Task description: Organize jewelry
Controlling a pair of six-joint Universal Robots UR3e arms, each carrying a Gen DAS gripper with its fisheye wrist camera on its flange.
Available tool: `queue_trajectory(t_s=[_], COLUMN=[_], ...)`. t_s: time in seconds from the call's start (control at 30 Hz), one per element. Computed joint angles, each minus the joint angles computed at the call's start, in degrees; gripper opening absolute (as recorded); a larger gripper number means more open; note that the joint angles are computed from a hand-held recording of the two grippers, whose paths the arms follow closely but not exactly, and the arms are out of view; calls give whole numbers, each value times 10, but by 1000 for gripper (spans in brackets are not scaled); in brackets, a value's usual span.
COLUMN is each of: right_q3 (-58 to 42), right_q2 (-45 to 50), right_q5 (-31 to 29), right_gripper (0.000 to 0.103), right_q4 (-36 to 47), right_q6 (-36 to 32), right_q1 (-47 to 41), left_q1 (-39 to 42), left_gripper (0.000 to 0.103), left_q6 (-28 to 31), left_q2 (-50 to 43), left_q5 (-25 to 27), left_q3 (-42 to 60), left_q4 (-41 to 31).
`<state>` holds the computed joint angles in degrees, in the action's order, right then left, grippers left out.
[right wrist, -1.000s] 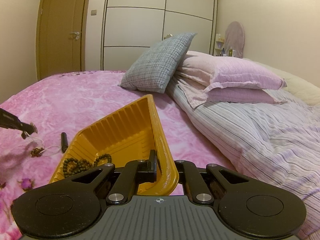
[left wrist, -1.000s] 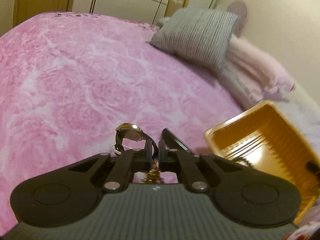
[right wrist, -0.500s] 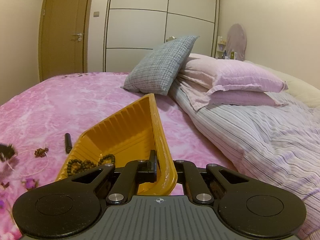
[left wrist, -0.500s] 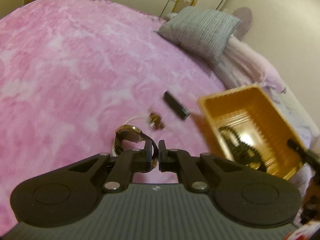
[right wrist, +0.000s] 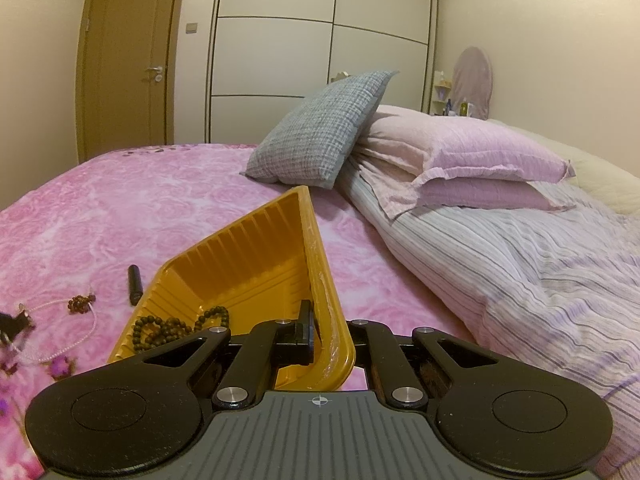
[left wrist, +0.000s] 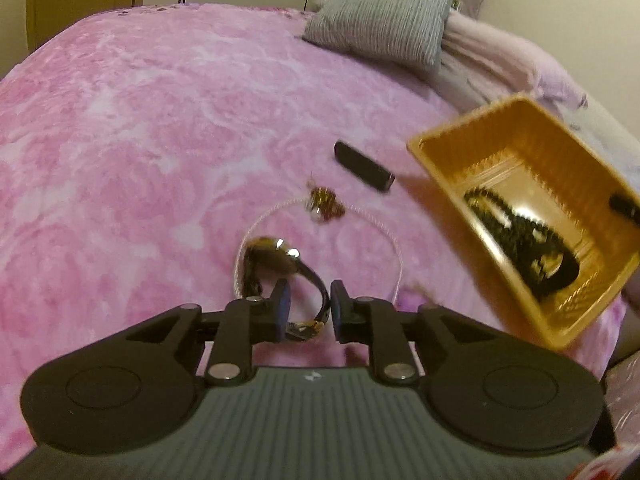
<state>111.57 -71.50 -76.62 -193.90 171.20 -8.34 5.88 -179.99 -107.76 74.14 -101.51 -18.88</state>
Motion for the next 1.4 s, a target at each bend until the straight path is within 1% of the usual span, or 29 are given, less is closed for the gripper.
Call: queue_trajectory(t_s=[0.07, 0.2, 0.23, 0.27, 0.33, 0.5, 0.57, 0.63, 0.7, 0.8, 0.83, 0.87, 0.93, 1.0, 1.03, 1.23, 1.4], right_q3=[0, 0, 1, 1, 0, 1, 0, 0, 0, 0, 1, 1, -1, 0, 0, -1, -2], right_q2=[-1, 0, 0, -1, 0, 0, 0, 0, 1, 0, 0, 0, 1, 1, 1, 2, 3], right_q5=[1, 2, 2, 2, 2, 1, 2, 2, 2, 2, 2, 1, 1, 2, 3, 4, 3], right_gripper=[6, 6, 6, 6, 6, 6, 6, 6, 6, 6, 6, 6, 6, 6, 6, 6, 6], right_q4=[1, 0, 0, 0, 1, 1, 1, 0, 0, 2, 1, 0, 1, 1, 0, 0, 1], right_q6=[0, -1, -1, 0, -1, -3, -3, -4, -4, -3, -2, -3, -3, -2, -2, -2, -2], right_q1=[-1, -2, -3, -3, -2, -2, -3, -3, -3, -3, -3, -2, -3, -3, -3, -4, -4], left_q1=[5, 22, 23, 22, 23, 3, -11, -29, -39, -43, -45, -45, -46, -46, -45, -37, -47], left_gripper=[19, 19, 23, 30, 32, 35, 43, 47, 48, 46, 44, 39, 37, 25, 24, 23, 23], left_q6=[6, 15, 16, 13, 5, 1, 3, 16, 27, 37, 40, 41, 47, 44, 40, 22, 9], left_q2=[13, 39, 41, 40, 34, -15, -40, -59, -77, -84, -84, -82, -80, -76, -74, -60, -76], left_q5=[-3, -26, -26, -19, -17, 11, 34, 69, 90, 99, 101, 99, 101, 104, 100, 82, 95], left_q3=[-24, -55, -54, -52, -40, 31, 58, 77, 96, 98, 102, 103, 111, 110, 112, 120, 174], left_q4=[8, 12, 14, 21, 25, -2, -7, -7, -19, -15, -21, -23, -41, -40, -44, -44, -66])
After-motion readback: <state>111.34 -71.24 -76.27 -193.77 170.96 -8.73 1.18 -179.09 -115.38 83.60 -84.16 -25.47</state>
